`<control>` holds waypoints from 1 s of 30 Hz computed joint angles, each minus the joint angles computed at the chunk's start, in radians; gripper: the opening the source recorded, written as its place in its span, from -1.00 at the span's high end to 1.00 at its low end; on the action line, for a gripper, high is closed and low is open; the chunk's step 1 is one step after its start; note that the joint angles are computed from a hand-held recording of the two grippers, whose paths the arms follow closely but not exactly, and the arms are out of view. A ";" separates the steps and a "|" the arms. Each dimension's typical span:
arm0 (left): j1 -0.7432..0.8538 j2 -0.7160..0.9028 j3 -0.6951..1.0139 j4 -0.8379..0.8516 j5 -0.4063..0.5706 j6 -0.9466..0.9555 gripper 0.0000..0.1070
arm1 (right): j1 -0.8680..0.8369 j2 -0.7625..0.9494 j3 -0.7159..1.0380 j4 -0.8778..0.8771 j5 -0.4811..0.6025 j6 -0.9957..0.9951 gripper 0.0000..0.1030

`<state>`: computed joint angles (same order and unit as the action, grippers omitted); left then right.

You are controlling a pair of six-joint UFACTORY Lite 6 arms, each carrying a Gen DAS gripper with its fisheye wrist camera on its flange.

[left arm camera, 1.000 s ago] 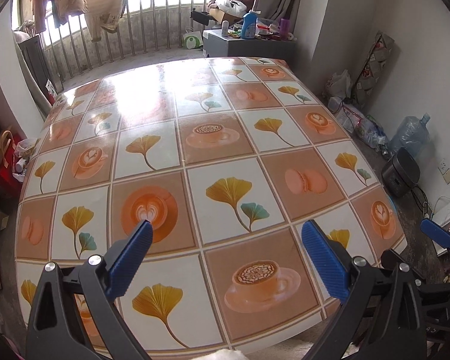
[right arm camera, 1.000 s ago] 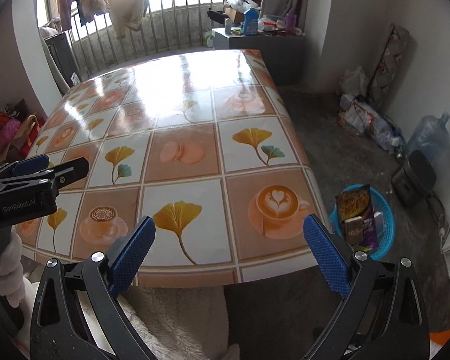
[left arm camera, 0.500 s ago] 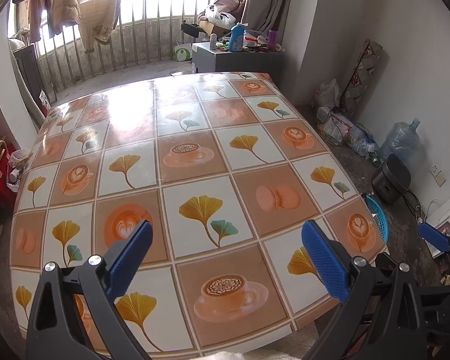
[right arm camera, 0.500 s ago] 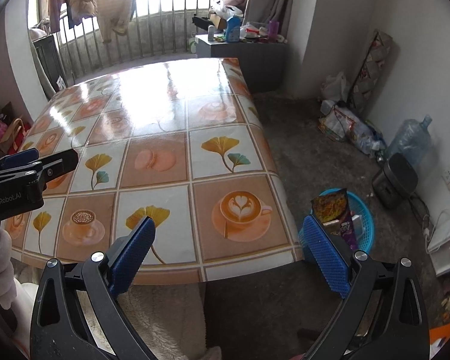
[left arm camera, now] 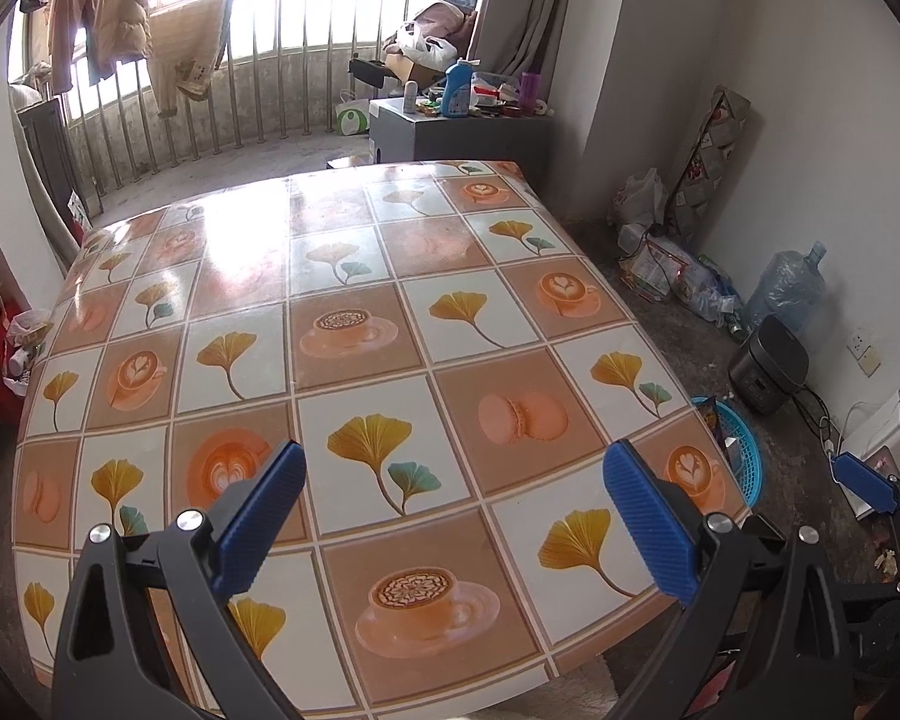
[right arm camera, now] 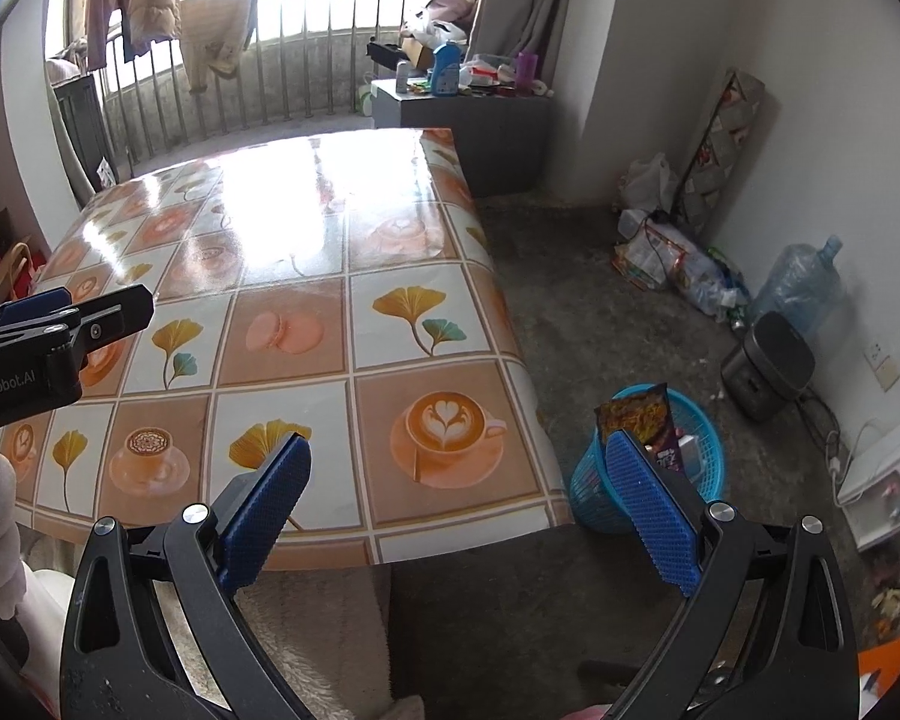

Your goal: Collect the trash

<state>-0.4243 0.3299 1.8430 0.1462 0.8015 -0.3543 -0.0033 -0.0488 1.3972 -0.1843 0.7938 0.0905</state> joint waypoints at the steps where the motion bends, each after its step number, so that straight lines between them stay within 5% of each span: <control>1: -0.003 0.005 0.009 0.002 0.003 -0.002 -0.82 | -0.005 -0.001 0.001 0.000 -0.002 0.000 -0.84; 30: -0.014 0.025 0.016 0.071 0.013 -0.049 -0.82 | -0.054 0.008 0.003 0.025 -0.026 -0.013 -0.84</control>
<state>-0.4381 0.3546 1.8593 0.2172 0.8146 -0.4033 -0.0577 -0.0408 1.4004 -0.1590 0.7680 0.0776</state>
